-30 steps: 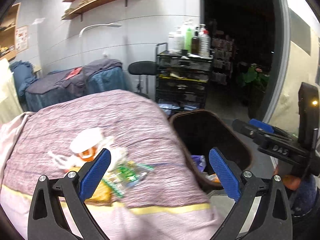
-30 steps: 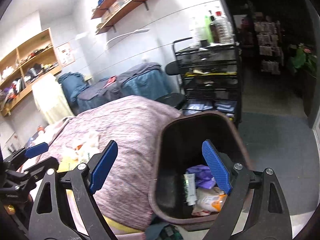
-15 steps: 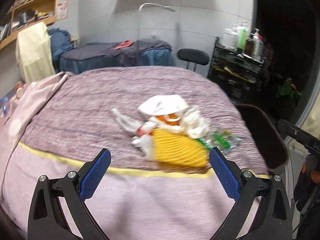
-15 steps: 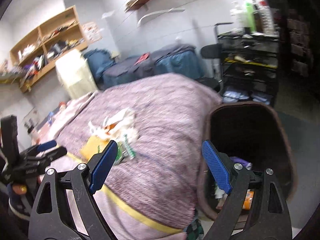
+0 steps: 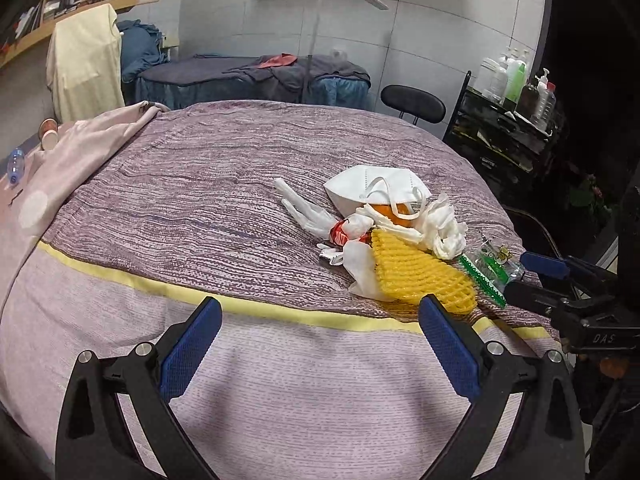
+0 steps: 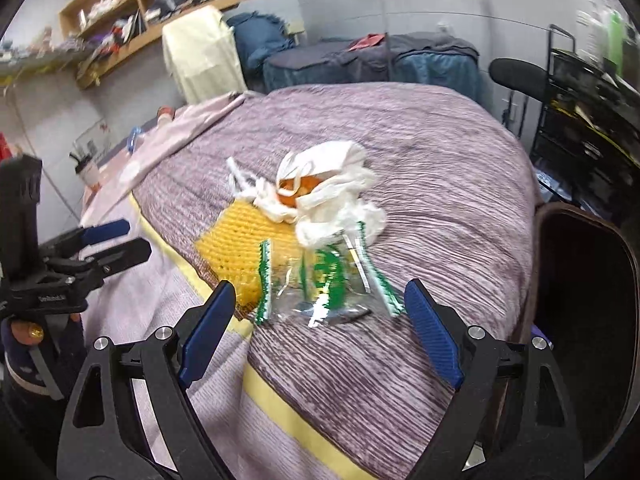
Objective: Collect trash
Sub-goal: 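Grasp the green wrappers with the right tool while the left tool grasps the white face mask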
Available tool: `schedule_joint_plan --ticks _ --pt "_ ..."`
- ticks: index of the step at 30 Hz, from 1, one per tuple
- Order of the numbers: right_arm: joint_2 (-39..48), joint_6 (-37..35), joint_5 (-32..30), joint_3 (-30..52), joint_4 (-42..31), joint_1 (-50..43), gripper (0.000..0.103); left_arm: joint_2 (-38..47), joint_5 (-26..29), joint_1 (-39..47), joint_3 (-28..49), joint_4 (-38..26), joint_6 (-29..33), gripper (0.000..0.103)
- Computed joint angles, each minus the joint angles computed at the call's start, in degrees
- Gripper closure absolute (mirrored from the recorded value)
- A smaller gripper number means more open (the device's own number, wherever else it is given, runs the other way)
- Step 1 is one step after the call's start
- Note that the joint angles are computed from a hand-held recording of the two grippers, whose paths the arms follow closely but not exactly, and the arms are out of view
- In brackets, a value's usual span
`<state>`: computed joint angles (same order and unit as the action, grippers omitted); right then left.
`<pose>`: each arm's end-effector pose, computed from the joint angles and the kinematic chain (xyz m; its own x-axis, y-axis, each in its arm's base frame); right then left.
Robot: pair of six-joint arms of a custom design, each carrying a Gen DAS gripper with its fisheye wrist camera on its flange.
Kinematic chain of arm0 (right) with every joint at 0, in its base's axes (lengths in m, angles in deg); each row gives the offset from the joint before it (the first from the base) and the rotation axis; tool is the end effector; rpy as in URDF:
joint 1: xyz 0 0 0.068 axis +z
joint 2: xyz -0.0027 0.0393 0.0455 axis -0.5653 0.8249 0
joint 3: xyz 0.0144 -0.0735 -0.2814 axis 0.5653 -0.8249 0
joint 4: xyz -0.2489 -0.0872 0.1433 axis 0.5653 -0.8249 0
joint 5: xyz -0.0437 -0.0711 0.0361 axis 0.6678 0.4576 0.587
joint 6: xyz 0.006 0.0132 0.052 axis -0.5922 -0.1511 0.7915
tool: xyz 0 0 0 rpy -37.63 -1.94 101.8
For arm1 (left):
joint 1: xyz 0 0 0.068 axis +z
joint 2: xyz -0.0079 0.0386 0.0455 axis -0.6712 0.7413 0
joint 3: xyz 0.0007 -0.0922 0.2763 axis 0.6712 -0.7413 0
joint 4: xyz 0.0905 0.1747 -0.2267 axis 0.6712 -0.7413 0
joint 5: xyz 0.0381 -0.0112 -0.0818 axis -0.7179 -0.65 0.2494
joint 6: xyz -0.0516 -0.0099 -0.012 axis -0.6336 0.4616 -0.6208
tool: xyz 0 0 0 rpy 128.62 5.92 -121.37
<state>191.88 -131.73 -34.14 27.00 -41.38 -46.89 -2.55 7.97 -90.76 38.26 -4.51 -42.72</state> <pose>0.4026 -0.0627 0.2137 -0.4924 -0.5107 -0.7048 -0.8276 0.5255 0.1974 0.1974 -0.1879 0.2425 -0.5861 -0.3804 -0.7154 -0.4311 0.8940 -0.1222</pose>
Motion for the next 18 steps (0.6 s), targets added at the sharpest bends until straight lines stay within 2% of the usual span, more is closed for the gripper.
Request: schedule_joint_plan --ticks 5,7,10,12,14,18 --pt "-1.25 2.06 5.04 -1.98 3.78 3.5 0.018 1.19 1.24 0.1 0.56 1.76 3.09 0.006" --pt "-1.43 2.01 6.35 -2.23 4.3 4.08 0.028 1.56 1.65 0.24 0.74 2.47 4.28 0.006" --pt "-0.53 1.63 5.58 -1.19 2.97 4.17 0.049 1.94 2.23 0.82 0.9 3.54 5.83 0.006" --pt "0.32 1.34 4.72 -0.09 1.52 3.59 0.068 2.05 2.69 1.23 0.99 4.22 6.68 0.006" --pt "1.31 0.8 3.53 1.22 -0.27 2.84 0.078 1.91 3.78 2.09 1.0 5.67 8.32 0.006" --pt "1.86 0.94 1.64 1.85 -1.36 1.93 0.087 3.2 5.62 4.52 2.47 7.75 12.35 0.006"
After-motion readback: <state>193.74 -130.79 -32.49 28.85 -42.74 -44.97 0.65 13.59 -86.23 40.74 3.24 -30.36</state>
